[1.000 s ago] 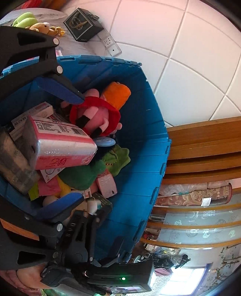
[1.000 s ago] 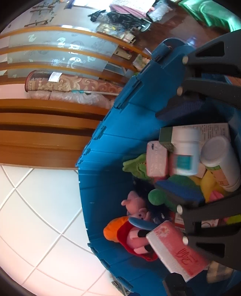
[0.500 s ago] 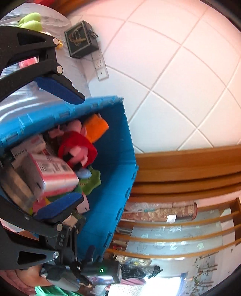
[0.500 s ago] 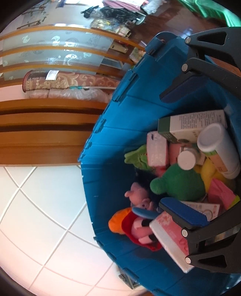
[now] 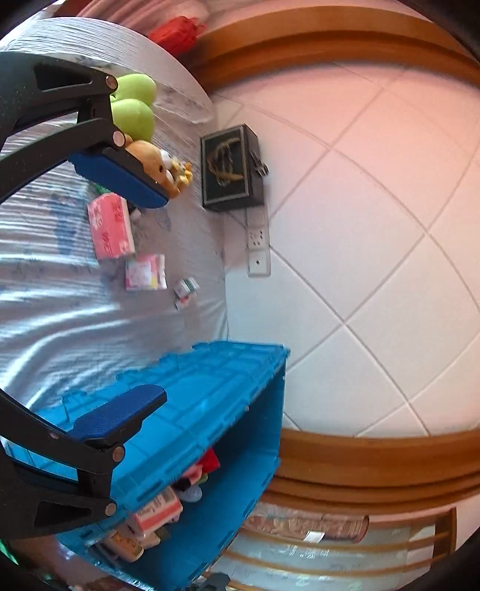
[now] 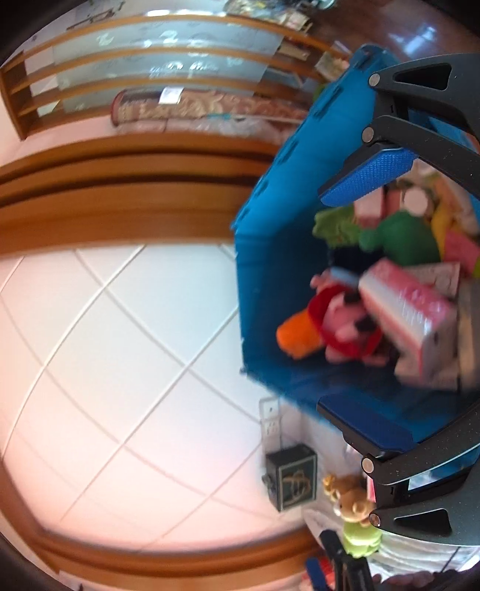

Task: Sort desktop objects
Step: 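Withdraw both tools from the bin back toward the bed, then close both tools on the green plush frog from either side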

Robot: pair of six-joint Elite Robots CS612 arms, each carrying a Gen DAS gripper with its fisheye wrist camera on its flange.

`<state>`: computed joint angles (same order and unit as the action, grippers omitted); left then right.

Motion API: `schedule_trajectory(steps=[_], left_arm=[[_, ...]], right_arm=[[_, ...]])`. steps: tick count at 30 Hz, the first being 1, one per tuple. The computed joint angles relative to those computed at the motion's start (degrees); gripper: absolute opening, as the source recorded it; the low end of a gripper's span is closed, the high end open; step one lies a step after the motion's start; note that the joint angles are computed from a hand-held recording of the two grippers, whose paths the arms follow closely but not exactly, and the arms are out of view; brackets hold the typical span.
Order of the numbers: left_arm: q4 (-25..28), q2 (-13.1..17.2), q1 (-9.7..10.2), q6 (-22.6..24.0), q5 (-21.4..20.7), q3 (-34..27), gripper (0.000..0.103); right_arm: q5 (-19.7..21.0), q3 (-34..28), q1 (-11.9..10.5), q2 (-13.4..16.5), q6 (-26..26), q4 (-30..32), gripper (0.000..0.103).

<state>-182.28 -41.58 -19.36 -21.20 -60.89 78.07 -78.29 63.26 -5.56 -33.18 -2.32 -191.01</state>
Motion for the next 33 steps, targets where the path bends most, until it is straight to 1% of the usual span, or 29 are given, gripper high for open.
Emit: schedule_trajectory(steps=[2, 6, 8, 11, 14, 17, 20, 23, 24, 27, 28, 30, 32, 33], left_arm=[[0.3, -0.8, 1.01, -2.6, 1.5, 2.2, 0.098], [0.0, -2.3, 3.2, -6.2, 3.5, 7.2, 0.098], [0.5, -2.9, 4.52, -7.8, 3.0, 9.2, 0.098], [3.2, -3.5, 6.99, -10.3, 0.3, 11.8, 0.098], [7.8, -3.7, 9.4, -12.4, -3.8, 13.4, 0.098], [10.5, -3.5, 11.73, -12.7, -8.4, 14.8, 0.098], [12.4, -3.0, 13.16, -13.0, -11.0, 15.8, 0.098], [14.0, -2.5, 14.24, -15.8, -13.2, 16.6, 0.098], [14.9, -2.4, 14.58, -17.2, -14.2, 16.8, 0.098], [18.4, -2.0, 15.56, -19.3, -19.3, 16.6, 0.098], [18.9, -1.8, 15.58, -20.2, -19.5, 16.7, 0.098], [20.7, -2.0, 15.12, -22.2, -18.1, 17.0, 0.098], [24.4, -2.2, 14.67, -23.5, -17.1, 16.5, 0.098], [25.2, -2.3, 14.52, -23.5, -16.8, 16.4, 0.098]], right_arm=[[1.9, 0.2, 0.9, -0.2, -0.3, -1.3, 0.103], [3.6, 0.2, 3.0, -0.4, -1.4, -2.5, 0.103], [4.3, -0.2, 4.3, -0.1, -2.1, -2.7, 0.103], [5.0, -1.2, 6.2, 0.5, -2.6, -0.9, 0.103], [4.3, -2.9, 8.5, 1.8, -2.9, 4.2, 0.103], [4.6, -5.6, 10.7, 3.7, -1.3, 11.9, 0.103], [4.7, -7.9, 12.1, 5.4, 0.0, 18.8, 0.103], [4.0, -10.9, 13.5, 7.4, -1.6, 26.5, 0.103], [3.7, -11.3, 13.8, 7.7, -2.0, 28.1, 0.103], [4.2, -14.0, 14.5, 9.6, -3.7, 33.7, 0.103], [4.4, -14.9, 14.6, 10.1, -4.6, 35.5, 0.103], [5.4, -16.7, 14.8, 11.5, -6.4, 38.2, 0.103], [7.3, -18.6, 14.8, 12.8, -8.4, 41.3, 0.103], [8.0, -19.1, 14.8, 13.2, -8.9, 42.4, 0.103]])
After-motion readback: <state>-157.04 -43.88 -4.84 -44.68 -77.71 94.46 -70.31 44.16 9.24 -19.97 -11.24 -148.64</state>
